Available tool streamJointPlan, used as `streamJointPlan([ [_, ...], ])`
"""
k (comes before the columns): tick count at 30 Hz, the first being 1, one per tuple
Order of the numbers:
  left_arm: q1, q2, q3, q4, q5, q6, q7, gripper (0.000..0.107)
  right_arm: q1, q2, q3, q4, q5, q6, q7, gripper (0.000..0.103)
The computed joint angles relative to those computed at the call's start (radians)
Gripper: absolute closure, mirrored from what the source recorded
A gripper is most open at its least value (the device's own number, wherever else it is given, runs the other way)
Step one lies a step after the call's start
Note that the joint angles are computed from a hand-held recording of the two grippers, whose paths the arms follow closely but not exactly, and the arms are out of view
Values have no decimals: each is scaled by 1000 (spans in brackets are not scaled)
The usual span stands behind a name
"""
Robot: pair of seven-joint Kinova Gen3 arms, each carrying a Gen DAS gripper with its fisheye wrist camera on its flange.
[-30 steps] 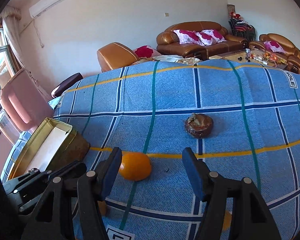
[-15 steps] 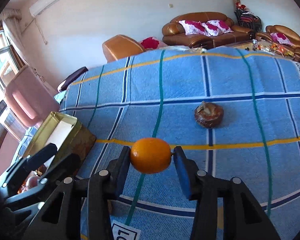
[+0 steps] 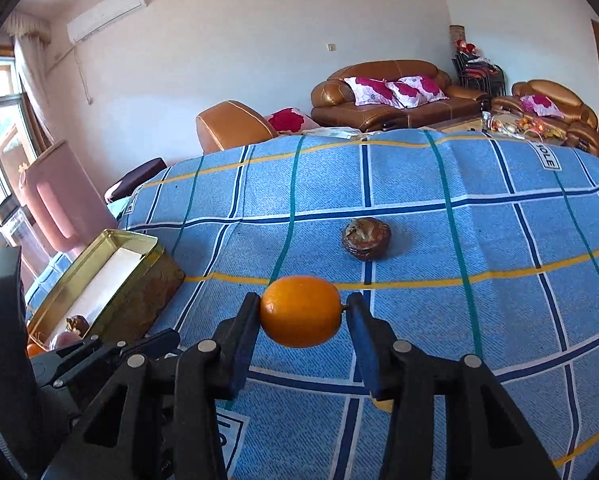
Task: Organize fruits
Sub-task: 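Close the left tool around the small yellow fruit, holding the orange in the right, then lift the yellow fruit and orange with both tools and carry them toward the tray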
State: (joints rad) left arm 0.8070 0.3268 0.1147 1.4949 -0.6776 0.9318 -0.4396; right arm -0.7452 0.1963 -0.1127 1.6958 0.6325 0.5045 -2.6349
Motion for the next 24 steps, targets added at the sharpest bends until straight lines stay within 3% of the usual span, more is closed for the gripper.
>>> streamJointPlan([
  [2, -19, -4, 3, 10, 29, -20, -14, 70, -18, 13, 3, -10, 32, 28, -6, 57],
  [3, -18, -3, 4, 10, 28, -20, -17, 79, -21, 17, 3, -10, 35, 30, -8, 57],
  [14, -7, -17, 4, 30, 10, -45, -22, 81, -12, 5, 14, 17, 43, -22, -16, 57],
  [21, 45, -46, -13, 70, -146, -31, 136, 81, -7, -6, 18, 43, 60, -71, -33, 57],
  [24, 35, -49, 3, 77, -167, -29, 157, 81, -13, -10, 21, 51, 77, -84, -46, 57],
])
